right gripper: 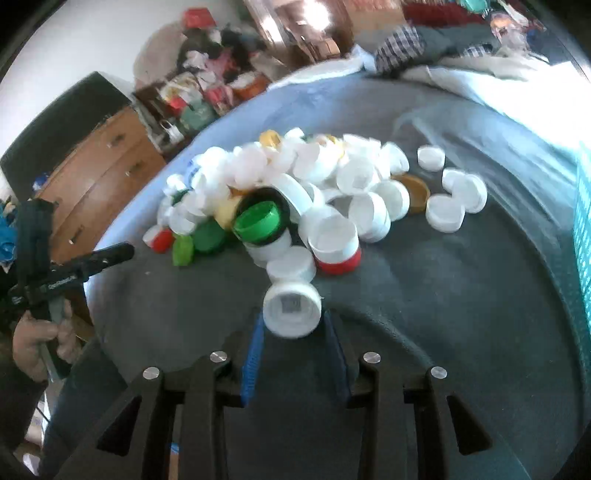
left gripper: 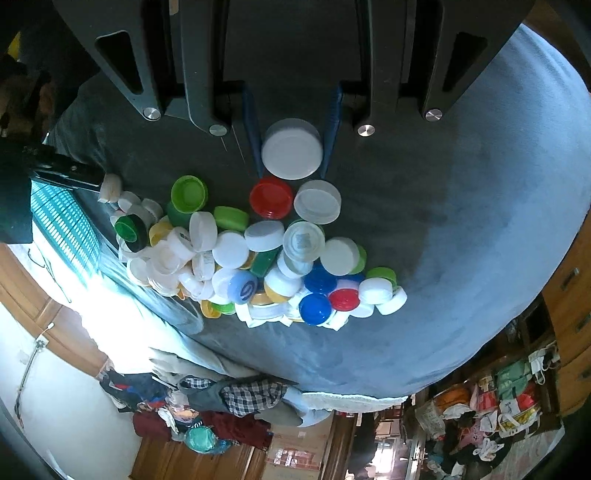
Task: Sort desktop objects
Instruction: 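Grasp a white QR-code cap with the right tool while the left tool holds its white cap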
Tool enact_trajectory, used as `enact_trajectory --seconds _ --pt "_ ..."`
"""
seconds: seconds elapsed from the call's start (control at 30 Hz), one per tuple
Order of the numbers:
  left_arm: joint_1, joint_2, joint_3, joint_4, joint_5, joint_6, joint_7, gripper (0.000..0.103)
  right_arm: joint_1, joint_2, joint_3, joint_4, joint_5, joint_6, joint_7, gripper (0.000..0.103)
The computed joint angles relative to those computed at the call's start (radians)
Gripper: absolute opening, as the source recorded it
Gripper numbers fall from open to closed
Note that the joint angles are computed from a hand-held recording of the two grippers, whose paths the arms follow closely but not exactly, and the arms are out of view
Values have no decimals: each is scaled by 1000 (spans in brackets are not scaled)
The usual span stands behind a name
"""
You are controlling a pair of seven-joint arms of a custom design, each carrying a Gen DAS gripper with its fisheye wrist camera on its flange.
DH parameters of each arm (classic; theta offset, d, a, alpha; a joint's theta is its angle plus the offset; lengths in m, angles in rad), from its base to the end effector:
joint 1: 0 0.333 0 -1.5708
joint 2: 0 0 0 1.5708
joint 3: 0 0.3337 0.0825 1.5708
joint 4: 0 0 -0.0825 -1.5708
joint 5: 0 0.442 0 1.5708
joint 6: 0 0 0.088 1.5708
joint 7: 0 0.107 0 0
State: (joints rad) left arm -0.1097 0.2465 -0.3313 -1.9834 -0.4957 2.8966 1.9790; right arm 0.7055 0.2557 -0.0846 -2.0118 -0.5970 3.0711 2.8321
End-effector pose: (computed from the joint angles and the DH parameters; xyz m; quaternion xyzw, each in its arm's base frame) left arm 0.6422 -0.2585 0.4022 -0.5273 0.7703 -0.3451 0.0972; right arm 0.5292 0.4379 0.3927 -0.6324 0.6646 -0.0834 0.3892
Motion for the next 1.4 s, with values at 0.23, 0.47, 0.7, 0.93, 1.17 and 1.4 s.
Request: enact_trajectory --seconds 0.23,0.47,0.7,0.93,1.17,1.4 --pt "-12 1 -1 -1 12 9 4 27 11 -54 8 -16 -121 -199 43 25" --pt "26 -16 -58 -1 -144 -87 210 27 -13 -45 66 40 -253 -400 146 25" --pt "-4 8 -21 25 -202 -123 192 27 -71 5 149 129 -332 -397 35 50" --pt "-12 4 -20 24 -226 -119 230 27 -87 -48 139 39 -299 -430 100 53" --pt "-10 1 -12 13 -246 -122 229 27 -129 -113 155 -38 -361 -395 226 52" --pt "-24 4 -7 18 -226 -95 193 27 -150 -47 170 24 -338 -242 139 53"
